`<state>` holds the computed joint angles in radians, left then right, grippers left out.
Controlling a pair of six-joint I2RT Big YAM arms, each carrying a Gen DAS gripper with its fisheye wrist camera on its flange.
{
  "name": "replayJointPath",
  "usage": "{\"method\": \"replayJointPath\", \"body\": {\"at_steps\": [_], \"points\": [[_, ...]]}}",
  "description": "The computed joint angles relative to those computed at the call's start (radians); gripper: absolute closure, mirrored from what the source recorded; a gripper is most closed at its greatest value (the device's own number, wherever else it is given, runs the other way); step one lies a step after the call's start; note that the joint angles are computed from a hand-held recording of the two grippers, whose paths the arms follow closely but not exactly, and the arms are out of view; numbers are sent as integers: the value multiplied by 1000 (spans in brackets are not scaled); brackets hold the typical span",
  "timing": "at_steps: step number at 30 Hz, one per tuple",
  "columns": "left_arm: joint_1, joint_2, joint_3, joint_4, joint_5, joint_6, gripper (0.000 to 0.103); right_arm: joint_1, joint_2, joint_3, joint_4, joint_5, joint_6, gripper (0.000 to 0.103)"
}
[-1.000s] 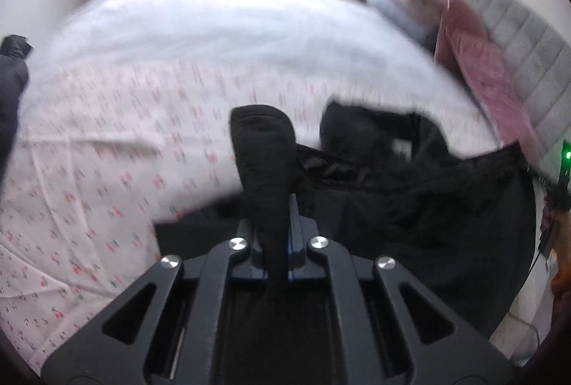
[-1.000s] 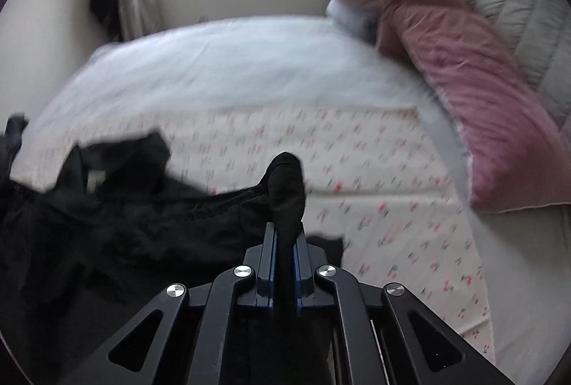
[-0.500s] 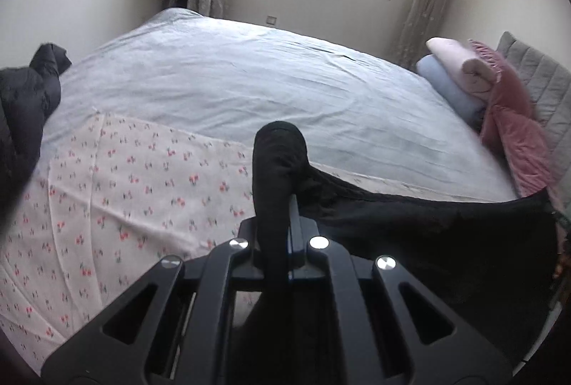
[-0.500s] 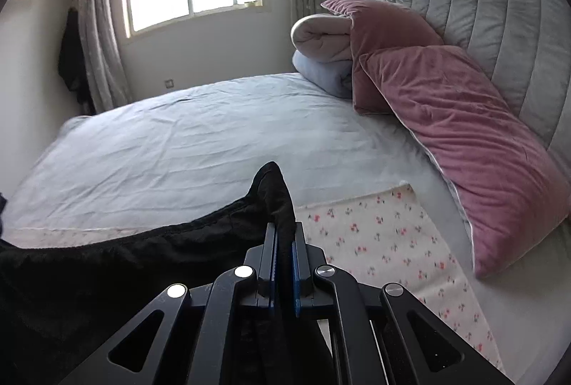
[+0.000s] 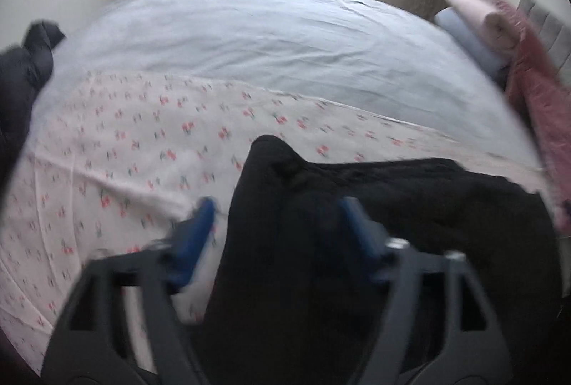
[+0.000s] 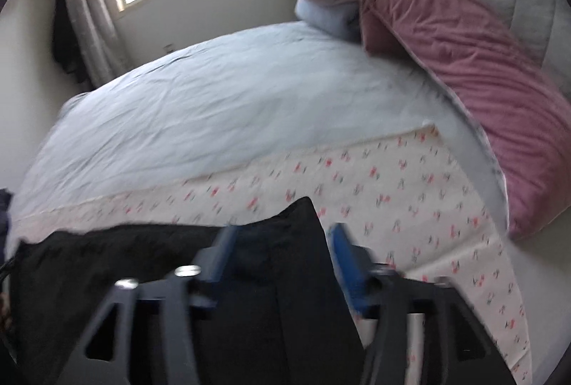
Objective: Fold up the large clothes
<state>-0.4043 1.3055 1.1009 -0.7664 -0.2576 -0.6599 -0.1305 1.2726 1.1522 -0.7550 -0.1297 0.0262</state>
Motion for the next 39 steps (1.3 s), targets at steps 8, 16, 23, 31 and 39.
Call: {"method": "replayJointPath", "body": {"at_steps": [8, 16, 23, 31, 39], "points": [[-71, -278, -136, -126, 115, -29, 21, -158, -241, -133, -179, -190, -149, 30], [-201, -578, -349, -125, 163, -82, 17, -308, -383, -225, -413, -360, -452, 28], [-314, -825, -545, -104, 170, -488, 17, -528, -408, -327, -500, -495, -527, 28], [-414, -810, -646, 148, 147, -751, 16, -672, -341, -383, -626, -704, -461, 24], [-392, -640, -653, 316, 37, -860, 14, -534, -351, -449, -369, -775, -1, 16]]}}
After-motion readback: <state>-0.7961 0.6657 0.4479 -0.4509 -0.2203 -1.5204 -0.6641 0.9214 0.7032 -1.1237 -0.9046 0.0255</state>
